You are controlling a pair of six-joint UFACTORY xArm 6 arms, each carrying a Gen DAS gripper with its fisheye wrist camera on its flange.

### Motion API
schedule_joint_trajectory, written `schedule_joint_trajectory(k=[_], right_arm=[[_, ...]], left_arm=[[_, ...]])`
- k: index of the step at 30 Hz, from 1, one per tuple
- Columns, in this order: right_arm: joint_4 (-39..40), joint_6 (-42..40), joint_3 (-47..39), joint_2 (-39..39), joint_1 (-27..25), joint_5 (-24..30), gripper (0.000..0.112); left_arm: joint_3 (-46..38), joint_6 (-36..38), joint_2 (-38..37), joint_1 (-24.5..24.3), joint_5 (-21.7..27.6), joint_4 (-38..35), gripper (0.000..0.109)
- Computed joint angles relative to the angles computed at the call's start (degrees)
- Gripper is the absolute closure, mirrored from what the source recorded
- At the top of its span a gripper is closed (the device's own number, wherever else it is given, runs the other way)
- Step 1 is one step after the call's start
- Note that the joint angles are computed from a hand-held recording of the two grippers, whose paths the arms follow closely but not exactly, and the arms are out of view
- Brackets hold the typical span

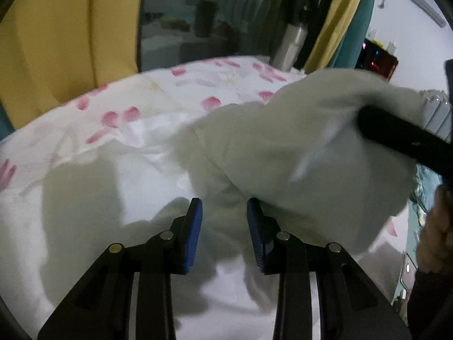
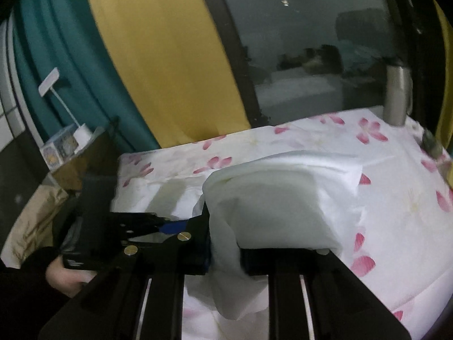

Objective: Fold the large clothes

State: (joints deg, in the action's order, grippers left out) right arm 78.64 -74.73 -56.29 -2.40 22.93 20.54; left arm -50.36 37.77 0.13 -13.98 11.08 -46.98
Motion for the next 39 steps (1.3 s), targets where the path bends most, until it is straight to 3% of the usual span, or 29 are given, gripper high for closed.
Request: schedule_joint_trajectory(k=[5, 15, 20, 24, 30, 34, 39], right_arm=[[-4.22, 3.23, -1.03, 1.20, 3.11, -2.91, 0.096], [-17.49, 13.52, -2.39, 4.50, 10.39, -8.77, 0.096], [-23.77, 18.62, -4.29, 7.62, 12.76, -8.29, 0.095], [-28.67, 22.52, -6.20, 10.35, 13.96, -6.80, 0.095], [-38.32, 28.54, -8.86, 13.63, 16.45, -3.38, 0.084], [-34.07, 21.20, -12.20, 15.59, 17.86, 5.78, 0.081], [-34.36, 17.96, -15.16, 18.53, 20.08, 12.30, 0.075]], left_arm=[[6.70, 4.34, -7.64, 2.71, -2.70, -5.07, 0.074], [14.75, 12.37, -17.28, 11.27, -2.73, -14.47, 0.074], [16.87, 14.85, -19.47, 14.84, -2.78, -17.34, 0.074], [18.61, 15.28, -21.18, 17.37, -2.24, -17.90, 0.074], [20.70, 15.47, -23.06, 19.92, -2.11, -17.50, 0.074], [21.79, 14.96, -24.07, 21.56, -1.91, -16.86, 0.074], [23.80, 11.38, -26.25, 23.88, -2.08, -13.00, 0.074]])
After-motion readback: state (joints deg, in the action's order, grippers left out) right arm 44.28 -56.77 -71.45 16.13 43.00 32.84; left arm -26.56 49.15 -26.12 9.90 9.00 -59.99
